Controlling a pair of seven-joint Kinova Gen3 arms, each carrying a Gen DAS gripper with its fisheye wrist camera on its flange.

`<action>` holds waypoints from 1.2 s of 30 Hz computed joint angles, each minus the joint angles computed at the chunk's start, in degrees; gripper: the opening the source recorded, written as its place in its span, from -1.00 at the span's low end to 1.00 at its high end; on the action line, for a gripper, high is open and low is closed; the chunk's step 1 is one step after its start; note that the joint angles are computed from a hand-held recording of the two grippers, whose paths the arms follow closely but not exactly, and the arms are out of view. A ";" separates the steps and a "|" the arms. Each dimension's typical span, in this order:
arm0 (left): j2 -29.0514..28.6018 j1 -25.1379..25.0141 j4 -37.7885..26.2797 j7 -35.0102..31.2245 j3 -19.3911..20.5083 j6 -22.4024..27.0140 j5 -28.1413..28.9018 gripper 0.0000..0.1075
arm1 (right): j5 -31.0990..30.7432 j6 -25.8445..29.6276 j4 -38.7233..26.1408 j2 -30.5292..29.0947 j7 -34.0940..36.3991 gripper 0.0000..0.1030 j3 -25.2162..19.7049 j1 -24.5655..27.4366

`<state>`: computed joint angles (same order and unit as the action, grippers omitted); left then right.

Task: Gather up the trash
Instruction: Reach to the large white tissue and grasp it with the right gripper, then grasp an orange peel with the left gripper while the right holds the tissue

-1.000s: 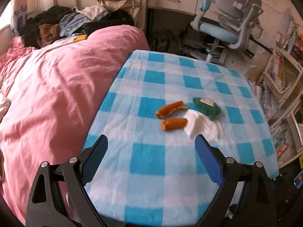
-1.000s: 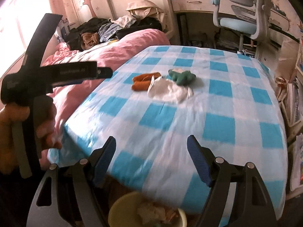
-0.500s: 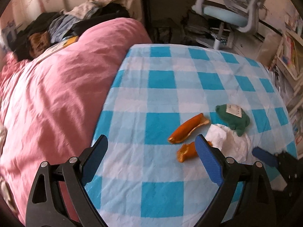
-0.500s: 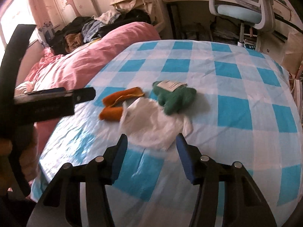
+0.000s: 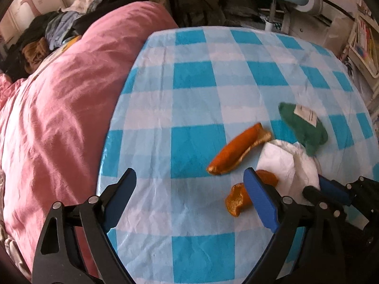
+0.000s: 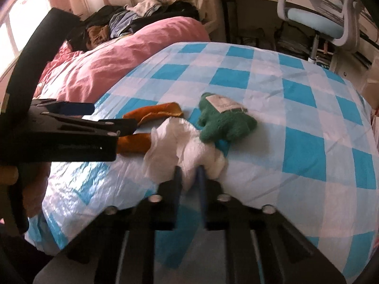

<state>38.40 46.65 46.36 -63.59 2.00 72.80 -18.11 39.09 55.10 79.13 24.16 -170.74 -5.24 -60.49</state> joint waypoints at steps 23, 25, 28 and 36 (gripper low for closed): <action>-12.94 -4.22 17.59 -10.40 7.89 -8.35 9.73 0.34 | -0.15 5.97 9.70 -8.37 -10.50 -0.04 -6.88 -2.80; -12.21 -3.10 16.94 -12.06 8.40 -7.95 8.87 0.34 | 1.72 5.85 9.93 -8.26 -11.49 0.07 -7.22 -3.30; -11.19 -0.77 16.00 -13.67 8.11 -6.88 6.71 0.34 | 2.98 4.61 10.67 -8.25 -12.71 0.08 -7.43 -3.21; -9.07 0.74 13.92 -12.83 6.95 -4.56 6.27 0.34 | 3.54 4.19 10.28 -7.21 -12.76 0.09 -7.50 -3.04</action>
